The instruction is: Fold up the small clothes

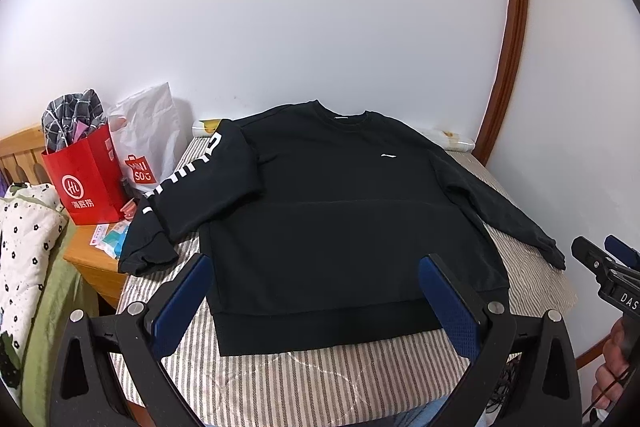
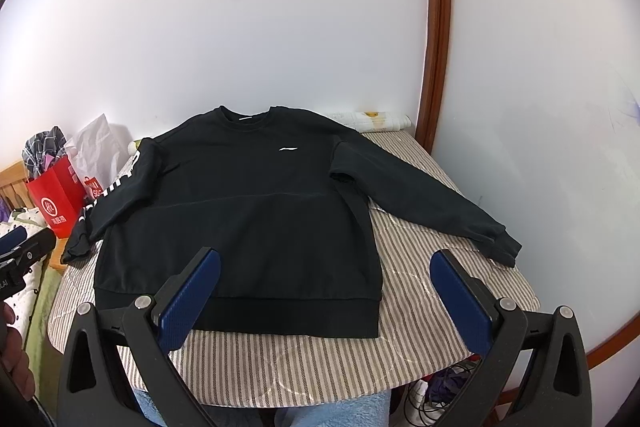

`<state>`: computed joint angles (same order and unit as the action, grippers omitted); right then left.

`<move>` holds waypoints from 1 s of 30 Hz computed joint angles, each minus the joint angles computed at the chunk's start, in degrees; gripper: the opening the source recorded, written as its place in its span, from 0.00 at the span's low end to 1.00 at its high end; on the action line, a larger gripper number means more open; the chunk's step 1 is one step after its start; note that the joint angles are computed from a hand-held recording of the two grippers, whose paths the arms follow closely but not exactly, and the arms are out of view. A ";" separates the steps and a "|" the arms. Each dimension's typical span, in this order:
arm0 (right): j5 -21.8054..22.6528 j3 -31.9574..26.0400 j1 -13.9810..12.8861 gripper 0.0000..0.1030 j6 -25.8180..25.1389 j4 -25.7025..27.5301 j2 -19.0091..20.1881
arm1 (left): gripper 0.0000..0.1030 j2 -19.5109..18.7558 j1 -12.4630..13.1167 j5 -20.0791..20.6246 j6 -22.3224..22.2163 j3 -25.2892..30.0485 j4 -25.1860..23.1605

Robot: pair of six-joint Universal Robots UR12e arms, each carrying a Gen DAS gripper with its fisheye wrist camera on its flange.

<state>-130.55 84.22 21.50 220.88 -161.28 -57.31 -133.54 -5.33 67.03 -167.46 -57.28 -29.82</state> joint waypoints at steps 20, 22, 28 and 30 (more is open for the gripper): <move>-0.42 0.36 0.32 1.00 -0.42 -1.10 0.00 | 1.00 0.03 0.25 -0.42 0.02 -0.18 -0.09; -0.53 0.25 0.41 1.00 -0.45 -1.09 0.05 | 1.00 -0.01 0.31 -0.50 -0.16 -0.12 -0.21; -0.56 0.24 0.50 1.00 -0.58 -1.38 0.05 | 1.00 0.00 0.41 -0.63 0.02 -0.09 -0.32; -0.59 0.21 0.52 1.00 -0.68 -1.37 0.04 | 1.00 0.01 0.42 -0.66 0.01 -0.08 -0.36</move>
<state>-131.14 84.43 22.02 220.20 -162.65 -57.27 -133.53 -4.91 66.37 -167.45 -57.36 -30.19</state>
